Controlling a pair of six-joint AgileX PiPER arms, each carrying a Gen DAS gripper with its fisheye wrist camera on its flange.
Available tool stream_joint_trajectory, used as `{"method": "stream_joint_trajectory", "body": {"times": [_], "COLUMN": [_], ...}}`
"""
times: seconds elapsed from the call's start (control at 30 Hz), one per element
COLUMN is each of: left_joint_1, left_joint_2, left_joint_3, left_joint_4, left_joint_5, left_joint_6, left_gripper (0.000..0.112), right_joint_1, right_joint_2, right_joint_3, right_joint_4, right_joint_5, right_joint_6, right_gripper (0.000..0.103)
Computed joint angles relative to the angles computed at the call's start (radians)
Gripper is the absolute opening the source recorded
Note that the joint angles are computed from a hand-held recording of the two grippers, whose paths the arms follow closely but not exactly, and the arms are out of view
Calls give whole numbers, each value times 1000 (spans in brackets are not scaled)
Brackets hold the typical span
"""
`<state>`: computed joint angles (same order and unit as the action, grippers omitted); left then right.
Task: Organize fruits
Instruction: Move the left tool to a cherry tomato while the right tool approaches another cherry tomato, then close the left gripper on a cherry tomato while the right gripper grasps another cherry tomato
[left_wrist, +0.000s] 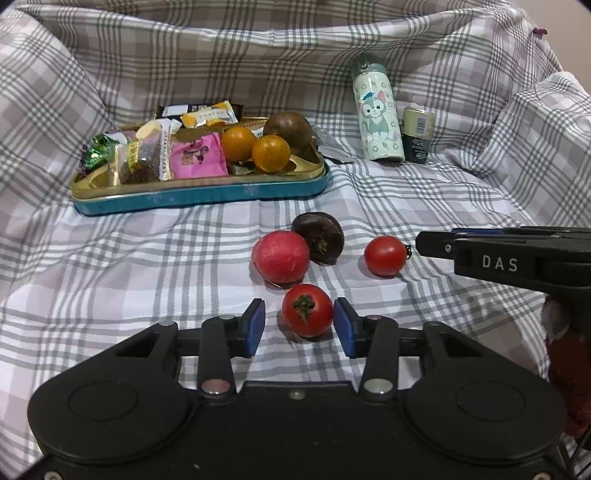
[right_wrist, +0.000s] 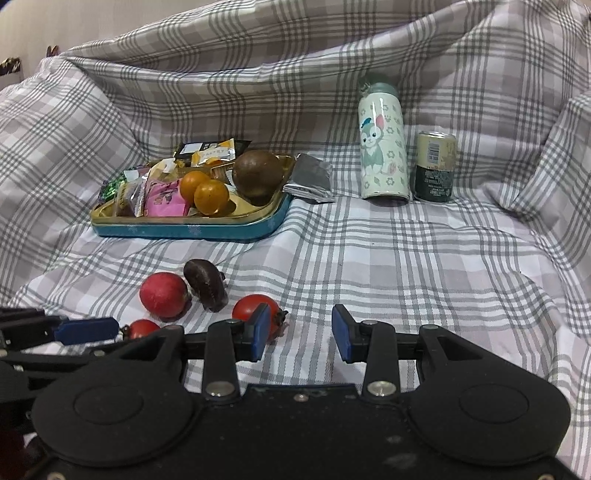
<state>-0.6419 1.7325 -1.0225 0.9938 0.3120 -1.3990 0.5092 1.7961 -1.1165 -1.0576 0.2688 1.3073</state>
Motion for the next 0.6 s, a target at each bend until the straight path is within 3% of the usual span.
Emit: {"method": "stream_joint_trajectory", "body": {"times": [0.23,0.33,0.53,0.6], "left_joint_1": [-9,-8,-16,-6], "left_joint_2": [44,44,25,24], "left_joint_3": [-40,-35,-1,-2], "left_joint_4": [-11,31,199,191], "left_joint_5": [40,37,71,75], "left_joint_6": [4,-57,-261,-271], "left_gripper": [53,43,42,42], "right_joint_1": [-5,-7,-1,-1], "right_joint_2": [12,14,29,33], "right_joint_3": [-16,-18,-31,-33], "right_joint_4": [33,30,54,54], "right_joint_5": [-1,-3,-4,-6], "right_joint_6": [-14,-17,-52,-56], "right_gripper": [39,39,39,39]}}
